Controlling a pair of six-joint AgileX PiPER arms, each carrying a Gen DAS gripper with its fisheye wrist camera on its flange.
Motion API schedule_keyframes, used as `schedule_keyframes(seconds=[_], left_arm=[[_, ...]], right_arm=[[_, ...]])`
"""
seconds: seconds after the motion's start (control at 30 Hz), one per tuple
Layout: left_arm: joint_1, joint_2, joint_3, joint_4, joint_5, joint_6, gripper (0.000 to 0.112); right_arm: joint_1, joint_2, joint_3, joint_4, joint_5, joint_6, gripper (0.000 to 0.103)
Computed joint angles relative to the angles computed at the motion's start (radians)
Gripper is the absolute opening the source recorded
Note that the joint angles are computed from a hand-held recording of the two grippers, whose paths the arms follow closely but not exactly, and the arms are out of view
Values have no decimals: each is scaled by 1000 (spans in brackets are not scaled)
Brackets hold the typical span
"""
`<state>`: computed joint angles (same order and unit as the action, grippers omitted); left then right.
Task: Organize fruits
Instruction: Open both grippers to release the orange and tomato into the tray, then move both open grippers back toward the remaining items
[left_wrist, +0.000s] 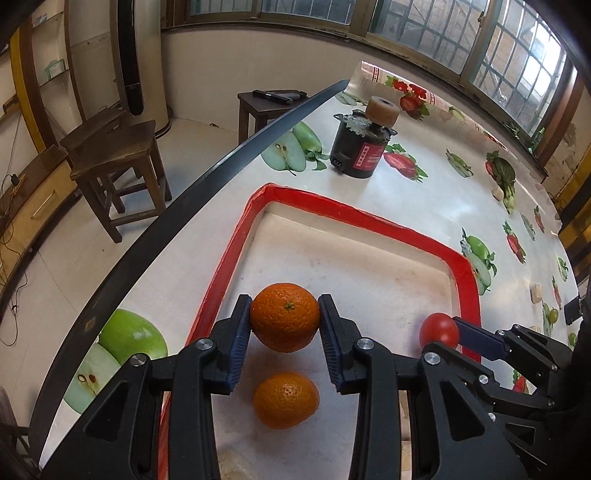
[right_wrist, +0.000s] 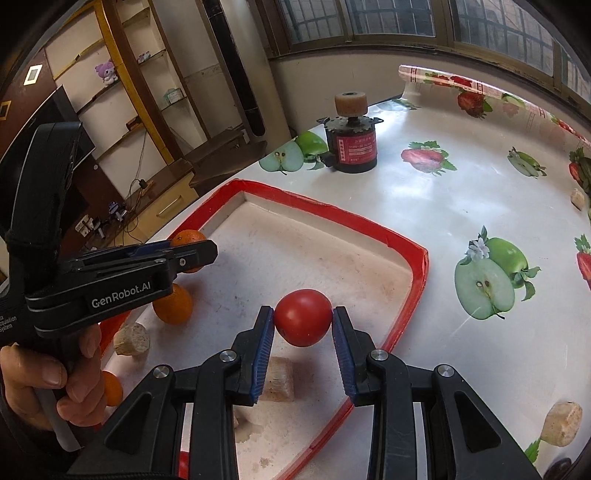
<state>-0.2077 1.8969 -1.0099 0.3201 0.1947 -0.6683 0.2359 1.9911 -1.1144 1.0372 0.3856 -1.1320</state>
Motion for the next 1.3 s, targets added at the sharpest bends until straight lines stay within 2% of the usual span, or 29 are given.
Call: schedule_keyframes(seconds=[0.13, 0.23, 0.33, 0.4, 0.43, 0.47, 0.5, 0.53, 0.67, 0.87, 0.93, 1.3], left_arm=[[0, 39, -51, -119, 47, 130, 34], [-5, 51, -63, -102, 59, 109, 34], [-9, 48, -54, -51, 54, 48, 36], [-19, 40, -45, 37, 59, -42, 47], [-22, 33, -37, 70, 56, -72, 51], [-27, 23, -25, 119, 51, -120, 53], [-32, 14, -18, 160, 54, -160, 53], [-33, 8, -17, 172, 59, -169, 53], [-40, -24, 5, 191, 57, -199, 54], [-91, -93, 70, 356, 60, -390, 54], [-111, -105, 77, 363, 69, -400, 54], [-278, -155, 104, 470, 128, -553, 54]], right_arm=[[10, 35, -26, -39, 0, 29, 33], [18, 34, -23, -45, -14, 23, 35], [26, 27, -21, -84, -21, 48, 35], [28, 14, -6, -71, -32, 25, 37], [31, 5, 3, -75, -41, 24, 39], [31, -6, 14, -68, -47, 12, 45], [29, -18, 28, -44, -50, -16, 52], [25, -32, 44, -15, -52, -48, 54], [5, -87, 94, 42, -45, -107, 54], [-62, -196, 200, 155, -20, -227, 54], [-92, -226, 231, 184, -5, -257, 55], [-244, -318, 337, 225, 47, -339, 55]])
